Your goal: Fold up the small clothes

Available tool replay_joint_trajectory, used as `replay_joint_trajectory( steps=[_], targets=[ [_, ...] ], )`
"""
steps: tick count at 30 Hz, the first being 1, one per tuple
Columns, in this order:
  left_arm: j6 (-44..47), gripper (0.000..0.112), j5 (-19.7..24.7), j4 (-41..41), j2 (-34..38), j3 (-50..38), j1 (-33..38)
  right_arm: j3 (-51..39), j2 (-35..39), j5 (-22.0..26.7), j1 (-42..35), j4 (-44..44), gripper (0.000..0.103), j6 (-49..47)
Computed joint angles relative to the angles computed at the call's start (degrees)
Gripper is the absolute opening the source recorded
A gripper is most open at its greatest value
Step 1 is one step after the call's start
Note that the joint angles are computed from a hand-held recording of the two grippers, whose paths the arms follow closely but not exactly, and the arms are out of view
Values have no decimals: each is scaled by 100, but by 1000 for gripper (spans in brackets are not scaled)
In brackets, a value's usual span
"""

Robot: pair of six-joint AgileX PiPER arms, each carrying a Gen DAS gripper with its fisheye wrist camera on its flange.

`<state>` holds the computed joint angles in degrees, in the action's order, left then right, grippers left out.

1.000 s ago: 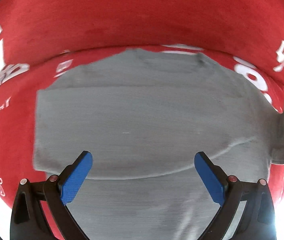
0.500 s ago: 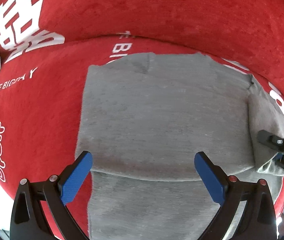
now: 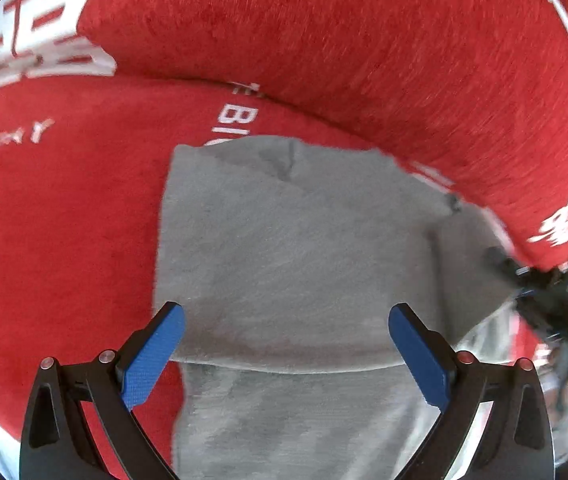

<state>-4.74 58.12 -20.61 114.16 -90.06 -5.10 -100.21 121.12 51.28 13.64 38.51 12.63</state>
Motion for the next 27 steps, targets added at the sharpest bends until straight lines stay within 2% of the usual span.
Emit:
replay_joint_trajectory(
  steps=[3, 6, 7, 9, 10, 11, 14, 17, 23, 27],
  targets=[
    [285, 102, 95, -649, 85, -23, 258, -969, 561, 601, 507, -246, 10, -69],
    [411, 102, 132, -917, 199, -57, 334, -1689, 1087, 1144, 890, -575, 15, 68],
    [442, 102, 151, -979, 240, -60, 351, -1698, 1133, 1275, 956, -642, 20, 45],
    [461, 102, 188, -1162, 354, -72, 361, -1674, 1158, 1380, 1075, -679, 35, 24],
    [473, 102, 205, -1244, 392, -66, 375, -1537, 1112, 1395, 1091, -568, 56, -74],
    [484, 102, 212, -1326, 422, -52, 384, -1249, 948, 1290, 1085, -470, 61, -198],
    [478, 102, 248, -1426, 509, -76, 368, -630, 538, 1118, 1038, -369, 61, -344],
    [357, 102, 365, -1345, 645, -272, 291, 577, -211, 846, 658, -110, 61, -501],
    [186, 102, 549, -1140, 942, -717, 15, 3115, -1787, 300, -736, 298, 61, -342],
    [-66, 102, 753, -906, 1237, -1283, -178, 4122, -2403, -32, -1602, 520, 61, -192]
  ],
)
